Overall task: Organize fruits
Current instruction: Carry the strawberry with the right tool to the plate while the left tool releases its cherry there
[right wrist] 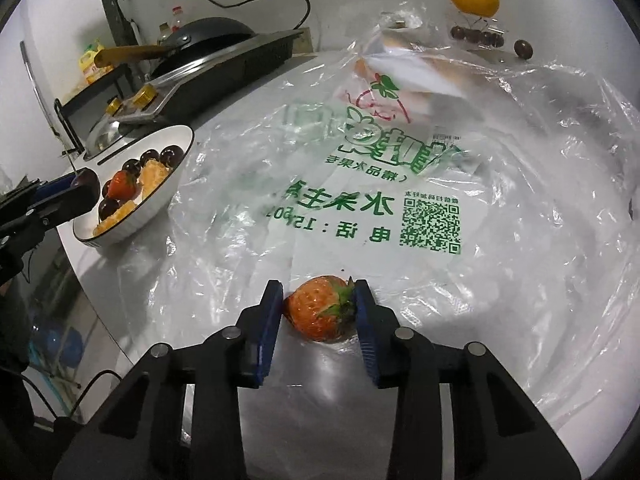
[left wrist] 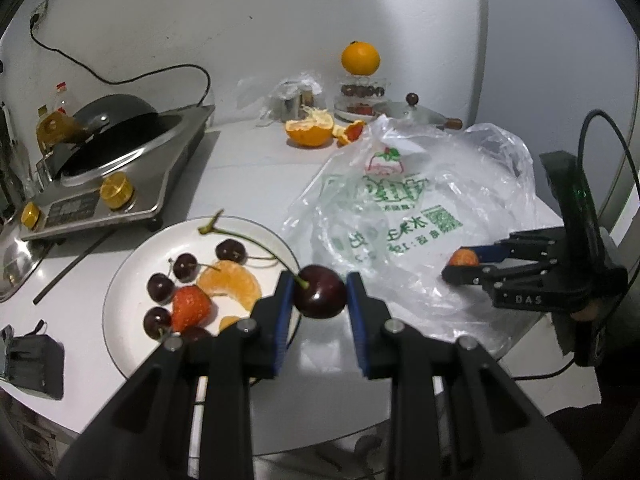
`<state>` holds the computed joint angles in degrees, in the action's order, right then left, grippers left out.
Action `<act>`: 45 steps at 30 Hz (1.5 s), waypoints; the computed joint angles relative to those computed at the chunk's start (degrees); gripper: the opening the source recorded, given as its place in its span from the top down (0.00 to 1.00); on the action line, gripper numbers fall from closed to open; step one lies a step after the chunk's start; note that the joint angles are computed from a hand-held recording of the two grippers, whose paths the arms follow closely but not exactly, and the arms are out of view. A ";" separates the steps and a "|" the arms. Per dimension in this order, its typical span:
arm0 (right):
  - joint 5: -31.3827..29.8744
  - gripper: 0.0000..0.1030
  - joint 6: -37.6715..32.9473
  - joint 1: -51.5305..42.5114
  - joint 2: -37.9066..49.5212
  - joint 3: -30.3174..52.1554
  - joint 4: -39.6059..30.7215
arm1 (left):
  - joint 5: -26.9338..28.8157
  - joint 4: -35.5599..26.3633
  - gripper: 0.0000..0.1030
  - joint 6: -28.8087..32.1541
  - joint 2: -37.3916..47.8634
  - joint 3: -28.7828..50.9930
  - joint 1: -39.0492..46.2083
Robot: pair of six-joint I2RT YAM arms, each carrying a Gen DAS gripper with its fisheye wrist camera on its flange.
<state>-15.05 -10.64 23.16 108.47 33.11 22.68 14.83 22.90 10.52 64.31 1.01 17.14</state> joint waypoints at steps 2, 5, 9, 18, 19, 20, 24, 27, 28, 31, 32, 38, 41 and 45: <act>0.43 0.64 0.15 0.53 -0.94 -0.50 0.34 | 0.62 -1.02 0.73 0.62 -1.27 -0.18 1.06; 2.06 0.64 0.44 1.99 -2.92 -1.52 1.02 | 1.44 -2.72 0.73 1.62 -3.33 -0.49 2.64; 2.79 0.64 0.53 3.44 -6.30 -2.27 0.38 | 2.49 -5.85 0.73 2.79 -7.05 -0.82 4.64; 4.22 0.64 1.13 7.83 -12.00 -1.72 -2.49 | 6.66 -12.24 0.73 6.20 -12.94 -0.26 11.48; 4.46 0.64 1.21 8.49 -12.65 -1.54 -2.96 | 7.01 -12.67 0.73 6.46 -13.21 -0.15 12.09; 4.69 0.64 1.29 9.14 -13.09 -1.29 -3.40 | 7.79 -12.90 0.73 7.05 -13.08 0.00 13.32; 5.95 0.64 1.85 11.89 -14.05 0.09 -4.84 | 10.76 -12.53 0.73 9.29 -11.32 0.42 17.88; 6.84 0.64 2.22 14.01 -14.16 1.64 -5.95 | 13.55 -12.14 0.73 11.70 -9.15 1.01 22.16; 7.17 0.64 2.33 14.66 -14.06 2.08 -6.16 | 14.01 -11.77 0.73 12.13 -8.35 1.18 22.90; 7.97 0.64 2.72 16.55 -13.49 3.60 -6.84 | 16.28 -10.26 0.73 14.49 -4.52 1.99 26.67; 8.18 0.64 2.80 17.10 -13.14 4.05 -6.89 | 17.04 -9.48 0.73 15.39 -2.77 2.32 28.04; 9.29 0.64 3.18 20.71 -10.14 8.10 -7.92 | 19.83 -4.47 0.73 19.29 8.03 4.28 33.64; 9.56 0.64 3.45 22.24 -8.35 10.21 -8.45 | 20.54 -1.81 0.73 20.41 13.08 5.34 35.64; 9.60 0.64 3.67 23.79 -5.81 12.69 -8.92 | 20.47 1.16 0.73 21.27 18.55 6.83 37.10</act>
